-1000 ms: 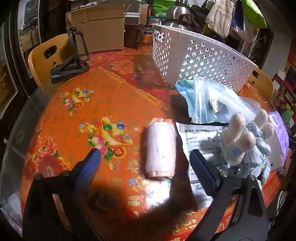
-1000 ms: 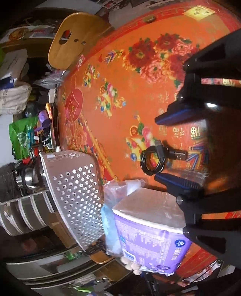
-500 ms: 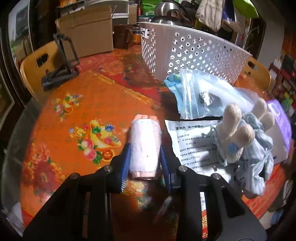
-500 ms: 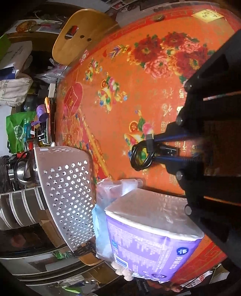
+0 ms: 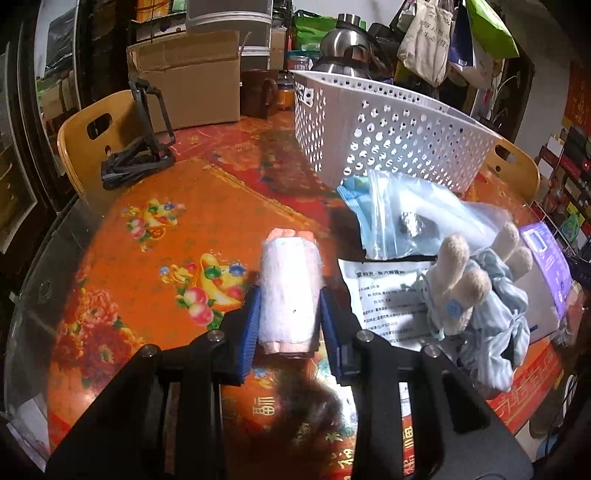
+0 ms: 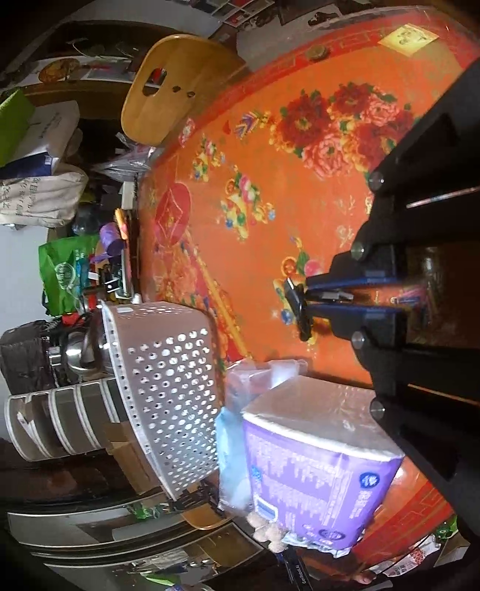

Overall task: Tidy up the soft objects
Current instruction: 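Carry the roll and cable into the white basket while both grippers open to release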

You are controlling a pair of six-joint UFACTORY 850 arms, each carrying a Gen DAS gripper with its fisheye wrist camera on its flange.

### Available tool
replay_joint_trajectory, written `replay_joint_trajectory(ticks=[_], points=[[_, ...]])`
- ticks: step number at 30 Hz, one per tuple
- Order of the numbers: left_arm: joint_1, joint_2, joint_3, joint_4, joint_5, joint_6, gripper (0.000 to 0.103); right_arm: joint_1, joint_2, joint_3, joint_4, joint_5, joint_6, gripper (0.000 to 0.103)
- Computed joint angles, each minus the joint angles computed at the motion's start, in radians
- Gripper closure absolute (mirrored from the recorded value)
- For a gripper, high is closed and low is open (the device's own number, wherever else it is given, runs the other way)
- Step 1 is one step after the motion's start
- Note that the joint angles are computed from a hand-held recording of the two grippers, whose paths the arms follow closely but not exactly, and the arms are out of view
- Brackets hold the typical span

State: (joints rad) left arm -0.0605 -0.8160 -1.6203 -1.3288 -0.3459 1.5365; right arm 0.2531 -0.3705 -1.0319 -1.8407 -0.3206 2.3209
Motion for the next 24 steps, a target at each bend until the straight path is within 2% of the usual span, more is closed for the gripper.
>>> replay_joint_trajectory(ticks=[5,10,15,19,24], points=[[0.004,0.015,0.01,-0.036,-0.006,0.028,0.074,0.01,0.03,0.011,-0.002,-0.039,-0.004,0.097],[0.006,0.029,0.012,-0.06,-0.016,0.038,0.074,0.012,0.046,0.003,0.033,-0.041,-0.059,0.097],[0.002,0.037,-0.023,-0.034,-0.031,-0.011,0.074,0.011,0.06,-0.022,0.044,-0.05,-0.094,0.097],[-0.007,0.025,-0.094,0.044,-0.038,-0.112,0.074,0.008,0.056,-0.076,0.099,-0.056,-0.194,0.097],[-0.019,-0.039,-0.283,0.254,-0.09,-0.359,0.074,-0.015,0.029,-0.179,0.144,-0.028,-0.301,0.097]])
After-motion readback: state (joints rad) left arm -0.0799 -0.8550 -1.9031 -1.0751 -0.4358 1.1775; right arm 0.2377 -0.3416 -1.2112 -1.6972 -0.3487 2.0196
